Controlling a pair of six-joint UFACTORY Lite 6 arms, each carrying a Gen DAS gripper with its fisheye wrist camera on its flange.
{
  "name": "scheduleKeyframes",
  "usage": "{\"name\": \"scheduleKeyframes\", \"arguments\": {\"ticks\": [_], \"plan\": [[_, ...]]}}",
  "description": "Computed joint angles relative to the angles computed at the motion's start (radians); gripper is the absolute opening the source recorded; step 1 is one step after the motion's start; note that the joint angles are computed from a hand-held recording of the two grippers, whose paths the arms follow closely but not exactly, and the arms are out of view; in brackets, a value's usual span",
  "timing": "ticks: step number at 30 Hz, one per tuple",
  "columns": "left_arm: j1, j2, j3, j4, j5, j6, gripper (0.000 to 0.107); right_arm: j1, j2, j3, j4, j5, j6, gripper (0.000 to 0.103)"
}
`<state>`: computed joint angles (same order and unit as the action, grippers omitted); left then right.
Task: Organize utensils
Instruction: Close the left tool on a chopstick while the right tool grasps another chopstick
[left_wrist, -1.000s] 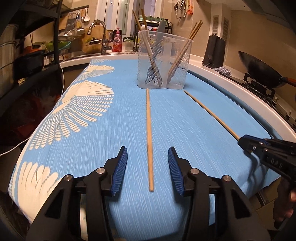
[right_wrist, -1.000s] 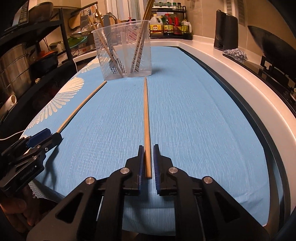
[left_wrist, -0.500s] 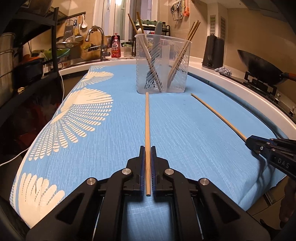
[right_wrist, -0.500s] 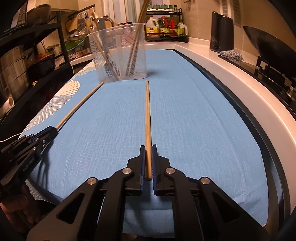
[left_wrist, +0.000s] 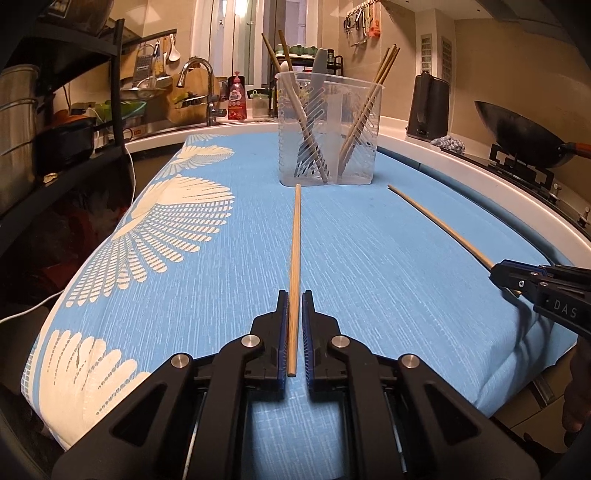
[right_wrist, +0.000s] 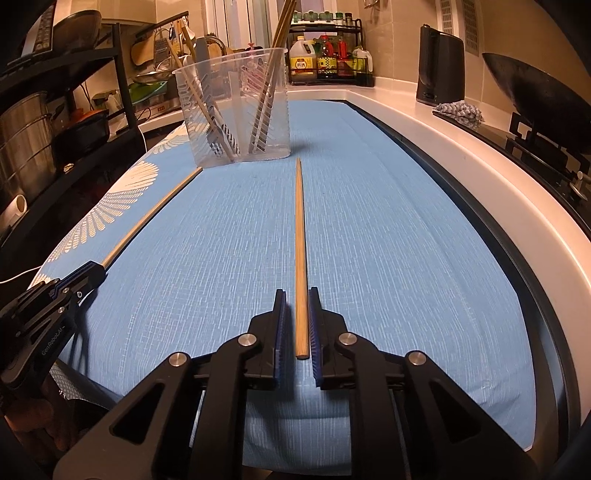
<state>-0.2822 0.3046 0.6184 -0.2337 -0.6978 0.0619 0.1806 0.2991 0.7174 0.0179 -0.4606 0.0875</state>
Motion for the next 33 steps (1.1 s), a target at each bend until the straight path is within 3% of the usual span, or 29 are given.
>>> {"name": "scheduleKeyframes", "arguments": {"ticks": [2, 33], "plan": [[0.000, 0.001, 0.001, 0.000, 0.000, 0.004, 0.006, -0.003, -0.002, -0.004, -0.004, -0.003, 0.005, 0.007], [-0.001, -0.017, -0.007, -0.009, 0.004, 0.007, 0.006, -0.018, -0.032, -0.019, -0.060, 0.004, 0.046, 0.007]]}}
